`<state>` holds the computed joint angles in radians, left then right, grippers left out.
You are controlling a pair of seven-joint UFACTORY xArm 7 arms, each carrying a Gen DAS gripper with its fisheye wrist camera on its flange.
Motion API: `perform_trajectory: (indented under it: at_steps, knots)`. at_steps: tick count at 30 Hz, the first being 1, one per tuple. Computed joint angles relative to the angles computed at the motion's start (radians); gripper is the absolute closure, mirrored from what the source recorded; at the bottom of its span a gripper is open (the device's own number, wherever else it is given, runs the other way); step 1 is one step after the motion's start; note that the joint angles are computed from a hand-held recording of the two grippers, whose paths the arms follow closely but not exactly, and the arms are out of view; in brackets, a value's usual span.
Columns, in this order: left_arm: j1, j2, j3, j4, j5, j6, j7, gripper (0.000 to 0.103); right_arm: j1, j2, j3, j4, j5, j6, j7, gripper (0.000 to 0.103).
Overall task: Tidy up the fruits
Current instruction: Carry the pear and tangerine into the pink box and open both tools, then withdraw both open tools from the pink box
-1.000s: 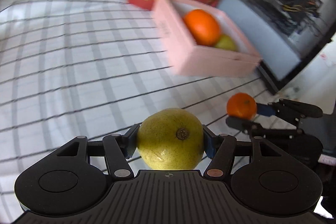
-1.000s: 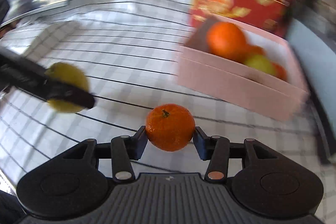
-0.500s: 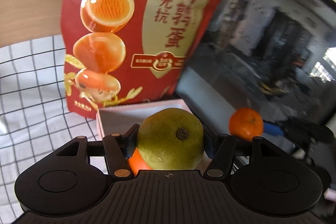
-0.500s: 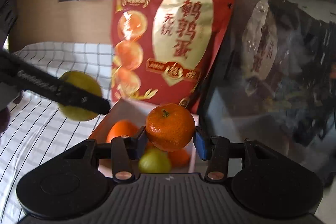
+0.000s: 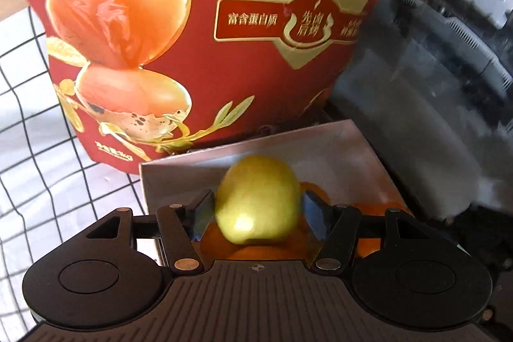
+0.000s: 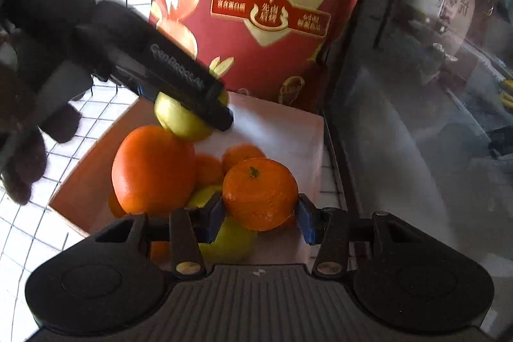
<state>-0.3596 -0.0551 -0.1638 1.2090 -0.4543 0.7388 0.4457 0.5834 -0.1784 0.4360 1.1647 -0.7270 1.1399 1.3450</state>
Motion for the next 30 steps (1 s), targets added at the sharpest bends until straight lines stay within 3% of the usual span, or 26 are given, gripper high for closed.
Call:
perform_trajectory:
  at_steps: [2,6,9,17,23,26,30]
  knots:
    - [0.000,0.003,0.002,0.005,-0.024,0.003,0.007,0.044,-0.003,0.019,-0.012,0.009,0.004,-0.028,-0.031,0.056]
    - [0.008,-0.035,0.030,-0.010,-0.196,0.042,0.132,0.043,-0.010,0.026,-0.033,-0.008,0.014,-0.098,-0.027,0.055]
    - [0.017,-0.073,0.043,-0.034,-0.204,0.061,0.180,0.043,-0.013,0.019,-0.033,-0.027,0.013,-0.124,-0.001,0.053]
    - [0.017,-0.333,0.128,-0.272,-0.355,-0.045,0.234,0.044,-0.006,-0.017,0.023,-0.046,-0.031,-0.070,0.149,0.051]
    - [0.028,-0.630,0.214,-0.505,-0.247,0.008,0.262,0.044,0.074,0.061,0.118,0.089,-0.139,0.162,0.329,0.041]
    - [0.074,-0.794,0.206,-0.649,-0.114,0.023,0.248,0.044,0.156,0.139,0.158,0.182,-0.185,0.287,0.415,0.030]
    - [0.095,-0.947,0.223,-0.793,-0.012,0.054,0.199,0.044,0.265,0.287,0.169,0.302,-0.202,0.402,0.492,0.026]
